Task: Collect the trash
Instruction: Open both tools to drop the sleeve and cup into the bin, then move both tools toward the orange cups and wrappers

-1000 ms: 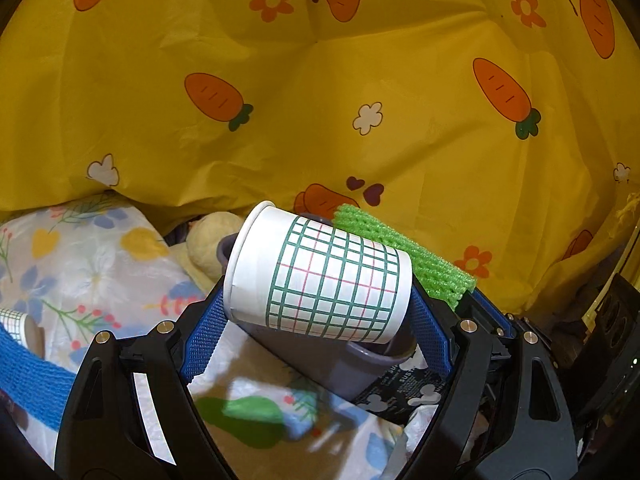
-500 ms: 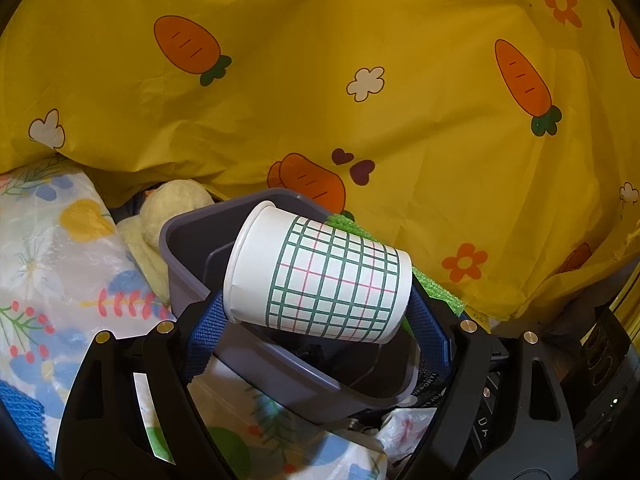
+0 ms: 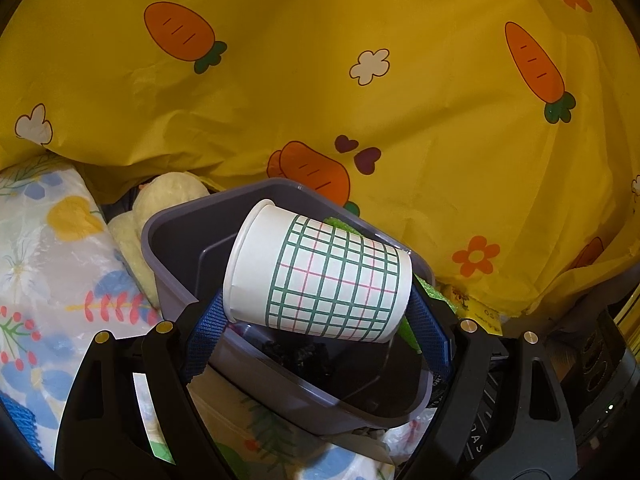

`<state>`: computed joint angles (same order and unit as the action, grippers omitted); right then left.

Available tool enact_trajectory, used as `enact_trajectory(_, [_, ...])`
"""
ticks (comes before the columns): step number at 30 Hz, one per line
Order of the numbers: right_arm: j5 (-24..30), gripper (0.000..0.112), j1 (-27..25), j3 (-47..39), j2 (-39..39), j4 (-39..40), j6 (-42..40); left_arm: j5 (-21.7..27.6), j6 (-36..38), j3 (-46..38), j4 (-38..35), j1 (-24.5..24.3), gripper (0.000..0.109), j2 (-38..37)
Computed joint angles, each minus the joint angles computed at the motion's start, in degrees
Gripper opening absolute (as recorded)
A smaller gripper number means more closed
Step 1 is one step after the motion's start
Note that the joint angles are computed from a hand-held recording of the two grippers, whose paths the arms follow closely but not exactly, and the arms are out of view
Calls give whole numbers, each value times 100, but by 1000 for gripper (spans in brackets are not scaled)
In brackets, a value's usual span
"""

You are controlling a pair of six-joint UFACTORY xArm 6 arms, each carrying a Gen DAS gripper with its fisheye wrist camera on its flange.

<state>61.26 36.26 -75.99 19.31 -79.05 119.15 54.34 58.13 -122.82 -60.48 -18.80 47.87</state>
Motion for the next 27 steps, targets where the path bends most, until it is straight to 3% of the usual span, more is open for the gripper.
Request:
enact_trajectory(5, [-60, 10, -35, 1, 25, -5, 16, -57, 29, -41, -80, -15, 83, 54])
enact_trajectory(7, [-59, 23, -46, 10, 33, -3, 36, -219, 55, 69, -74, -45, 87, -9])
enact_trajectory(10, [-57, 32, -46, 66, 7, -22, 119, -348, 185, 286, -124, -45, 90, -151])
enact_trajectory(14, [23, 42, -1, 135, -44, -21, 232, -854, 535, 914, -300, -39, 91, -563])
enact_trajectory(18, [185, 64, 119, 230, -122, -114, 415, -1502, 1029, 1714, -652, 41, 91, -1068])
enact_trajectory(21, [282, 75, 202, 306, -180, -184, 572, -2091, 1356, 2293, -869, 103, 91, -1426])
enact_trajectory(27, [347, 79, 367, 336, -243, -250, 742, -2722, 1880, 3194, -1381, 423, 91, -2059])
